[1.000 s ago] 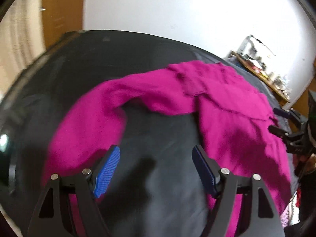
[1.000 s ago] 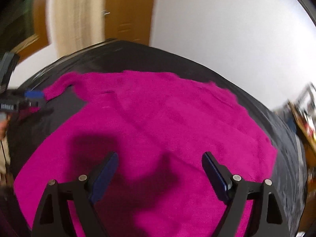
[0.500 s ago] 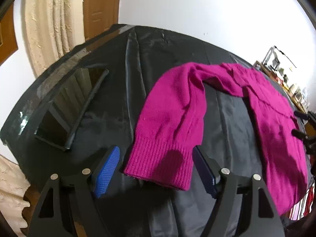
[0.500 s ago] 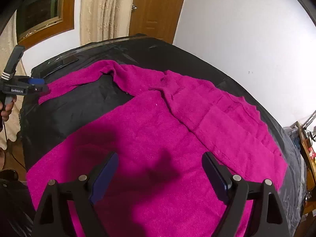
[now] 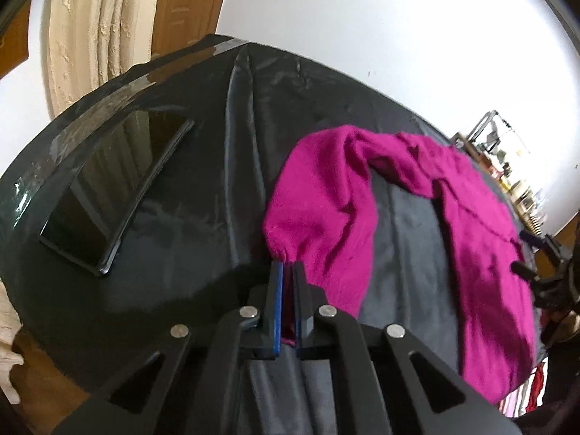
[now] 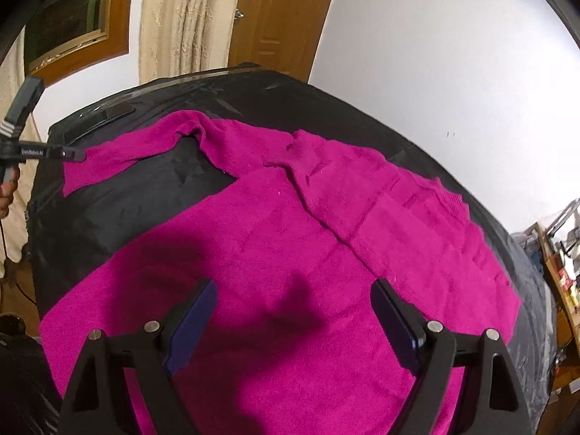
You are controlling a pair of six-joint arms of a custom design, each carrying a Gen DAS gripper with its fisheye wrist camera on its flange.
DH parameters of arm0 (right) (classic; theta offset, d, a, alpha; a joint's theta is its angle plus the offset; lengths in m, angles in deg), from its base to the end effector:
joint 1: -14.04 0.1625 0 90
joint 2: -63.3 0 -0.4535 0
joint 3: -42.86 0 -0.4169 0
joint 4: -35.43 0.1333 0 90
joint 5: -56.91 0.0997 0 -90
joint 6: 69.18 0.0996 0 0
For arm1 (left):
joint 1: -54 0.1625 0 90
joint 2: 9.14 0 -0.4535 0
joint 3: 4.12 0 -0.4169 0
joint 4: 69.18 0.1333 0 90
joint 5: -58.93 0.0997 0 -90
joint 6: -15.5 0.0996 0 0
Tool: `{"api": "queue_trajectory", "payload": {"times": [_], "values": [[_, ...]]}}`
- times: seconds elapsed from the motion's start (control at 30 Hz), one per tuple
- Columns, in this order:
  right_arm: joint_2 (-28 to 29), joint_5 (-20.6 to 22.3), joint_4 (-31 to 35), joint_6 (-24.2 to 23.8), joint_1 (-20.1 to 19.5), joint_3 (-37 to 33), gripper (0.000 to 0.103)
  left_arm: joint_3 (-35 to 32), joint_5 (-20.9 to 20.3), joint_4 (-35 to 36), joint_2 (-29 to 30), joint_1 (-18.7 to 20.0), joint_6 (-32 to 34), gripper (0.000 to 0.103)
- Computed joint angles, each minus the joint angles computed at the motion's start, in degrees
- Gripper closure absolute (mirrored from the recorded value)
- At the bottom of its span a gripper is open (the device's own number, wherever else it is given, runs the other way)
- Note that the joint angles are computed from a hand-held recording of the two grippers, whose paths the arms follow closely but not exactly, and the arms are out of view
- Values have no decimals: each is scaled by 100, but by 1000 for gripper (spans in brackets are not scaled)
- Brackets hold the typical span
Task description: Fold clothes
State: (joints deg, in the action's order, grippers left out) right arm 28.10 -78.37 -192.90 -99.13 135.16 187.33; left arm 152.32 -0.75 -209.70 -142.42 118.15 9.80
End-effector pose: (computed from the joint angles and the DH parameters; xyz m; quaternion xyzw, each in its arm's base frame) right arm 0.2366 -0.2709 0.0175 0.3707 -0.8186 0.2353 0.3702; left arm 0.0778 -0.2604 0.2981 0.1032 0.9342 -0.2888 0.1825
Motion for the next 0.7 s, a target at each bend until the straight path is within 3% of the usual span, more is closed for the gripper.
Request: {"api": "queue_trajectory", "payload": {"times": [0.07,0.27,0.4,0.6,0.7], "values": [[14,93,-97,-81,41,10,15,-67,-438,-68,38,85,63,98],[97,869,-448,-256,139,39,15,-143,-1096,-177,231,-12,83,98],[62,1395,288,13,209,-126,15,-150,-1322,-427,619,-67,65,98],[42,2370,1951,452,198,-585,15,-148,-1798,-958,1211,-160,119,98],[192,2442,2048,500,252,-782,15,-159,-1965,-1155,1432,-322,188,98]]}}
